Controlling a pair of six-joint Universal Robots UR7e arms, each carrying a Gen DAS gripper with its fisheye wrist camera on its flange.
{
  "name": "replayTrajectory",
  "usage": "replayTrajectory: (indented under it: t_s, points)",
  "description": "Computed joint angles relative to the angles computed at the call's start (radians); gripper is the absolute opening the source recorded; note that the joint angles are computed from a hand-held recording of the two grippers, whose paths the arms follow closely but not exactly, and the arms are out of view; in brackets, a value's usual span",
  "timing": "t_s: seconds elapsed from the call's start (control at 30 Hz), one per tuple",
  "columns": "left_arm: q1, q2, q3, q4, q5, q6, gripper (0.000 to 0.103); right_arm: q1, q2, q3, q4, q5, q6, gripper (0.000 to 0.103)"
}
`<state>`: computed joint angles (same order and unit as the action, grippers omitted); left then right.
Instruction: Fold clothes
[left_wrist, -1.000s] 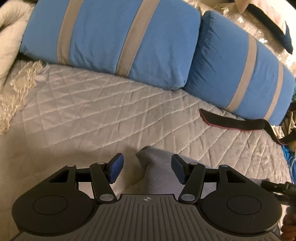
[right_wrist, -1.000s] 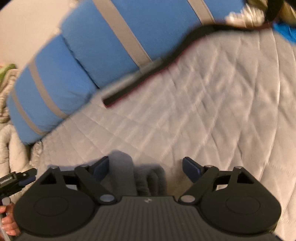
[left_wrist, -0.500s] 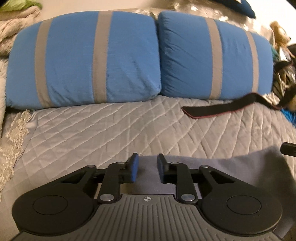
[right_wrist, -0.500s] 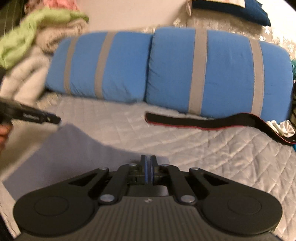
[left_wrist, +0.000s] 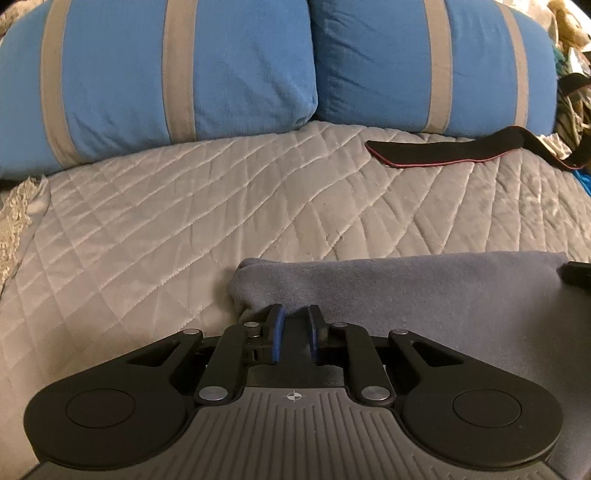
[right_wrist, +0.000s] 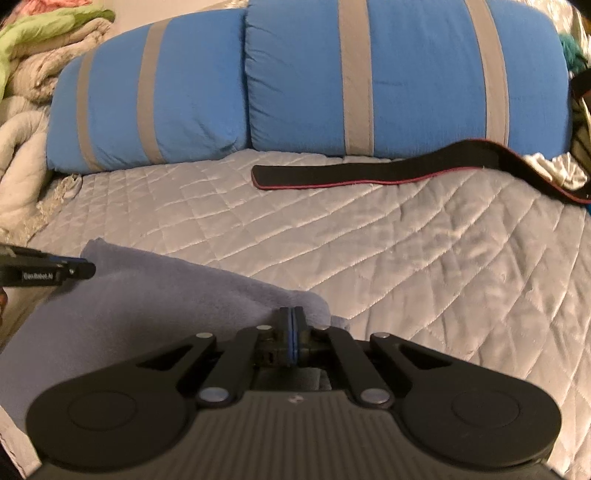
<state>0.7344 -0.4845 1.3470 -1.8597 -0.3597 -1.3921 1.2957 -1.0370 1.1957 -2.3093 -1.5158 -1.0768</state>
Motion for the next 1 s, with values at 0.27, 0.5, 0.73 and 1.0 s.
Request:
replayTrajectory:
  t_s: [0.27,0.5,0.73,1.0]
  points:
    - [-0.02,-0.002,0.003,0.027,0.02,0.007,0.014,0.0,-0.046,0.03,-0.003,0.066,-0.002,0.035]
    - [-0.062,-0.074,0.133,-0.235,-0.006,0.08,0.014,-0.019,-0.051,-0.09,0.178,0.119,0.185,0.04]
    - [-0.108,-0.095,0.179,-0.251,-0.012,0.037,0.014,-0.071,-0.15,0.008,0.255,0.155,0.13,0.042]
    - [-0.118,-0.082,0.186,-0.261,-0.057,0.059,0.014,-0.073,-0.211,0.134,0.176,0.001,0.074,0.038]
